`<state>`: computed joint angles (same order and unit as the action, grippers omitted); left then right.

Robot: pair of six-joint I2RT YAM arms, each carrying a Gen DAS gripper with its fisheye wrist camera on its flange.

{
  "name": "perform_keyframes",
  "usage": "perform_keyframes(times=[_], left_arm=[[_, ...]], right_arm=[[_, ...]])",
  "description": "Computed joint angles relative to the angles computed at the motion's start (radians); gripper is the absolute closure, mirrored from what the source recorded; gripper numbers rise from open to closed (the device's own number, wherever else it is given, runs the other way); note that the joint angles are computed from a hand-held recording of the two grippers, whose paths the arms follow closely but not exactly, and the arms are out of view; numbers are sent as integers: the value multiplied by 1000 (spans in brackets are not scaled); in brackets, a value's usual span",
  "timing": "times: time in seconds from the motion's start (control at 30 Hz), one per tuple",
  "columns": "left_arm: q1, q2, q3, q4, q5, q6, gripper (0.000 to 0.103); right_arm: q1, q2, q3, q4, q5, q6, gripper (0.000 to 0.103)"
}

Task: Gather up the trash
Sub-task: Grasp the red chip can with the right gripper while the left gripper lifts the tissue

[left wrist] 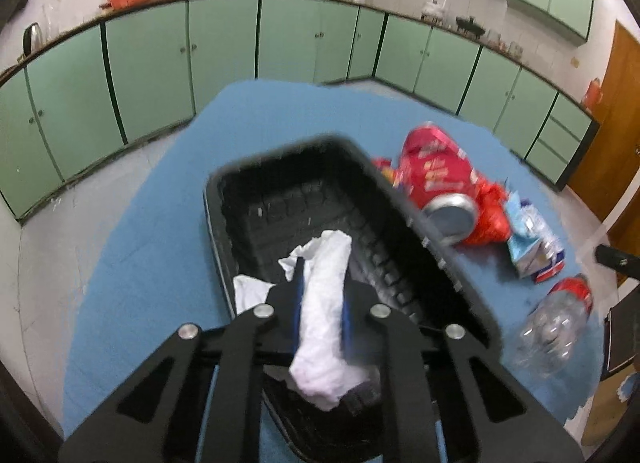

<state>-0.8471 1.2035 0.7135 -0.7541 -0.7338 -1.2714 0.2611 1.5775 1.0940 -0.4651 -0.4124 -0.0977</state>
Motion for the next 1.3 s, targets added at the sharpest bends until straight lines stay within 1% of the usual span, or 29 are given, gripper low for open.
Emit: perform_keyframes(times=[0.07,0.2,0.37,0.47,0.63,0.67,0.73,0.9,1.03,1.1,1.13,1.2,1.23,1.3], left_arm=[[-13,-22,21,-20,-35,9,90],[18,-23,69,8,-72,119,90],[142,-14,91,132,-23,300,90],[205,1,94,190,16,375,90],[300,8,96,253,76,479,91],[313,8,93,262,85,491,91],[340,16,88,281,99,521,90],[401,-13,49,312,147,545,91],[429,-44,19,329,157,569,90],[449,-54,4,345,177,576,90],[451,-59,-1,347,179,577,90],[450,-72,-12,351,170,580,90],[451,-79,-17,352,166,585,90],[455,-92,-24,353,163,596,90]], right_arm=[[34,18,29,1,8,18,44],[117,74,117,-17,55,61,44],[223,200,290,-50,111,125,44],[270,282,396,-73,154,180,45],[322,399,526,-119,205,238,46],[335,423,551,-132,225,245,47],[350,460,589,-148,234,255,47],[376,542,673,-203,281,288,50],[383,560,707,-230,277,300,56],[392,555,716,-240,271,287,58],[399,562,736,-252,287,278,58],[412,557,735,-263,346,276,58],[410,547,721,-256,353,289,58],[395,523,684,-230,296,321,59]])
